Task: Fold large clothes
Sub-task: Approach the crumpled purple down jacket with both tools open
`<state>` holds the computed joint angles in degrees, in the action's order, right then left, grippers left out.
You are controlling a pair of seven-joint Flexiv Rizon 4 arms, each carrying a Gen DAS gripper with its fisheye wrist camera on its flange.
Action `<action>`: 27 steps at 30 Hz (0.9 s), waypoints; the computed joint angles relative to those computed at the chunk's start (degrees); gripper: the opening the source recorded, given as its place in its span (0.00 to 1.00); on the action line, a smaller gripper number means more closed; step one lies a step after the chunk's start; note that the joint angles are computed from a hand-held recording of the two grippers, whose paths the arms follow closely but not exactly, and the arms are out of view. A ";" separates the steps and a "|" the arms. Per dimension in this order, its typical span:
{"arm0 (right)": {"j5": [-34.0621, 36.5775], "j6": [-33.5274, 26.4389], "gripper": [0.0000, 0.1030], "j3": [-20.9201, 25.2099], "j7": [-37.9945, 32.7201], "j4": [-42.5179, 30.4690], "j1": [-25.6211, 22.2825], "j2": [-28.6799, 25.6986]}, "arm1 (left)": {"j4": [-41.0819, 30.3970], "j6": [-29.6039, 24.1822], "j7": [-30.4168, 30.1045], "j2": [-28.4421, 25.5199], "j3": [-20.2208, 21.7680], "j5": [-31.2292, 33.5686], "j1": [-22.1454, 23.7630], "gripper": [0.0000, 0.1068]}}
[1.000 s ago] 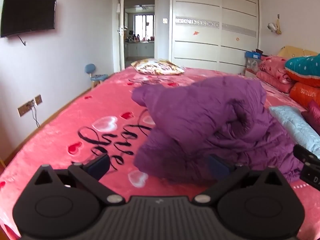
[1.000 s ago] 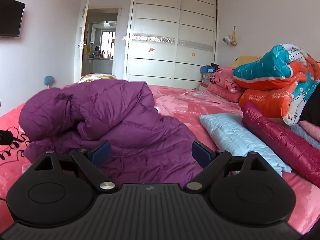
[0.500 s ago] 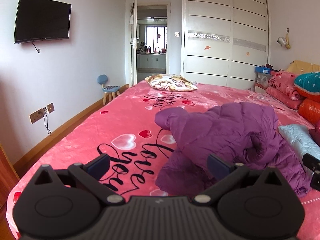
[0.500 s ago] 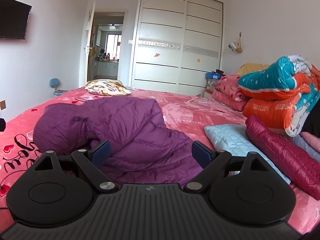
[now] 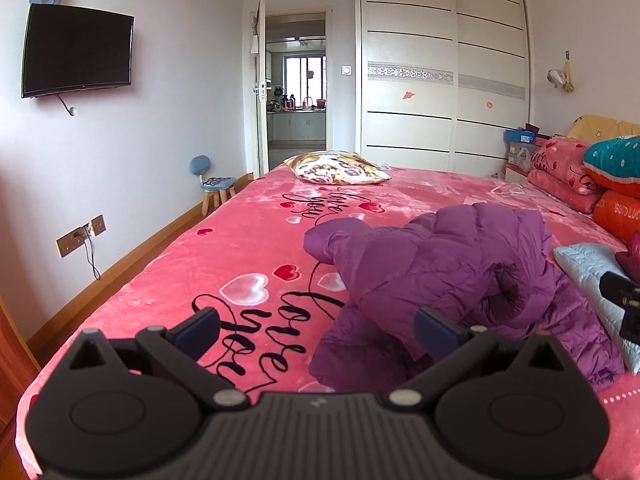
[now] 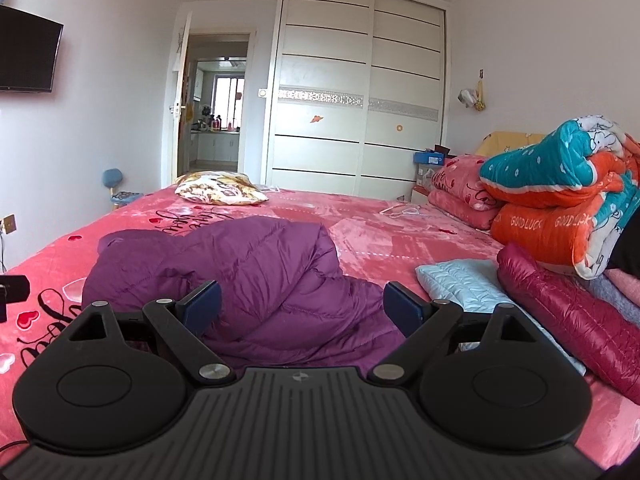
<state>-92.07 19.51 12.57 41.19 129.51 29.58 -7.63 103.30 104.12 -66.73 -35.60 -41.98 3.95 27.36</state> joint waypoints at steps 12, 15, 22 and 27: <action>1.57 0.70 1.00 -0.22 -0.66 -0.36 -0.03 -0.77 | 0.55 -0.62 0.90 -1.09 -1.57 0.29 0.61 0.96; 2.64 0.50 1.00 -0.22 -0.67 -0.38 0.11 -1.18 | 0.61 -0.83 1.37 -1.31 -1.73 0.23 0.51 0.96; 3.96 0.60 1.00 -0.32 0.31 0.08 0.12 -1.21 | 0.74 -1.37 2.28 -1.98 -2.45 -0.27 0.46 0.96; 4.10 1.87 1.00 -0.44 2.03 0.81 -0.46 -0.96 | 0.88 -1.81 3.19 -2.42 -2.67 -0.50 0.16 0.96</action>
